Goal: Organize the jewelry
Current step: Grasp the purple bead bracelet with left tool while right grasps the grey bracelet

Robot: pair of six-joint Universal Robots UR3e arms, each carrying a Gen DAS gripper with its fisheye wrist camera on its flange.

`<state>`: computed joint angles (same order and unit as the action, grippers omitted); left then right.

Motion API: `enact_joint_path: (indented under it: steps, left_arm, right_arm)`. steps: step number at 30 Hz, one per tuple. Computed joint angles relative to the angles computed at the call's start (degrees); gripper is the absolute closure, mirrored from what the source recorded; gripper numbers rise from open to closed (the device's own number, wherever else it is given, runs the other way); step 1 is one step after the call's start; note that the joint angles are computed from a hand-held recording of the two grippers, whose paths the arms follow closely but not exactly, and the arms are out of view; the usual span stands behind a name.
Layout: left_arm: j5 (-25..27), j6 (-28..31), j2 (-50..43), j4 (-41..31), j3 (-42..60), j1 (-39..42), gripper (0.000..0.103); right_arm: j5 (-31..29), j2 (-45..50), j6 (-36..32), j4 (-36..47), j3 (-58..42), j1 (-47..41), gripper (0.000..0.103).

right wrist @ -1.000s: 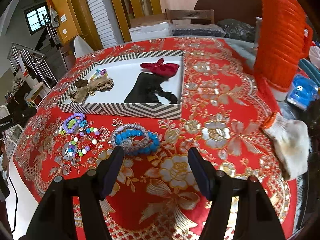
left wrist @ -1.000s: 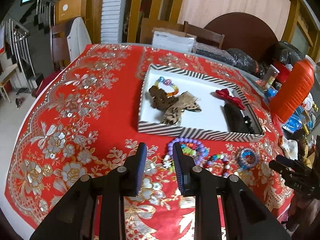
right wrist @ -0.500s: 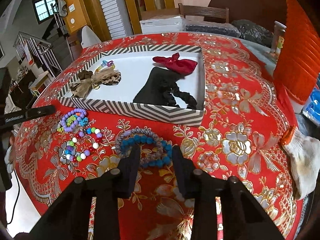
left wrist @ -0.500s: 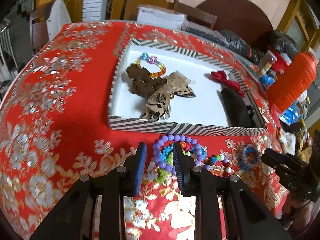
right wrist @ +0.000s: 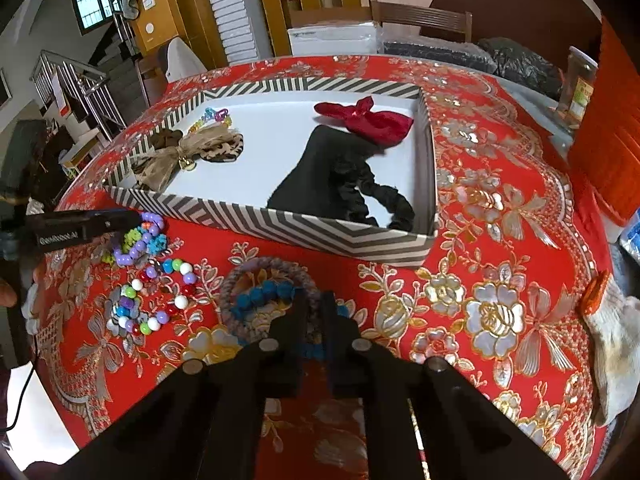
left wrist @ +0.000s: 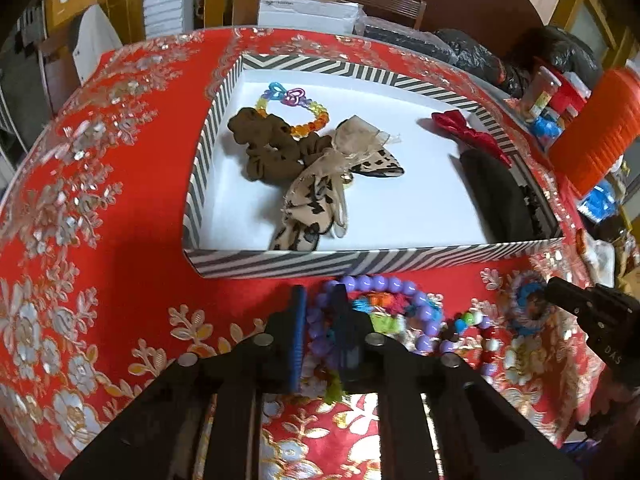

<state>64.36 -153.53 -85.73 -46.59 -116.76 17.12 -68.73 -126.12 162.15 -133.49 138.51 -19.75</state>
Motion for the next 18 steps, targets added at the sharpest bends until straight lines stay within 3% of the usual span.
enact_joint_path:
  steps: [1,6,11,13,16,18]
  left_arm:
    - [-0.71,0.27,0.69,-0.97,0.04,0.49,0.103]
    - [-5.66,3.06,6.40,-8.56,1.05,3.57,0.103]
    - [-6.36,4.31,10.26,-10.12,1.11,3.85,0.103]
    - [-4.80,2.84,9.59,-8.50,0.83,3.16,0.103]
    - [-2.66,1.22,7.50,-8.05,0.99,2.65,0.101]
    - [-1.89,0.90,6.83,-6.30,0.05,2.61,0.089]
  right_arm:
    - [1.71,-2.15,-0.62,2.00,0.07,-1.59,0.098]
    - [10.29,-12.73,-6.04,16.97,-1.71,-11.24,0.101]
    - [15.09,-20.42,-12.40,30.07,-3.83,-18.66,0.101]
    - [14.37,-20.63,-12.87,30.49,-3.87,-18.80,0.101]
    - [10.65,-16.46,-9.34,22.42,-2.12,-14.42,0.099]
    - [10.10,-14.27,-8.29,19.81,-1.53,-13.21,0.094]
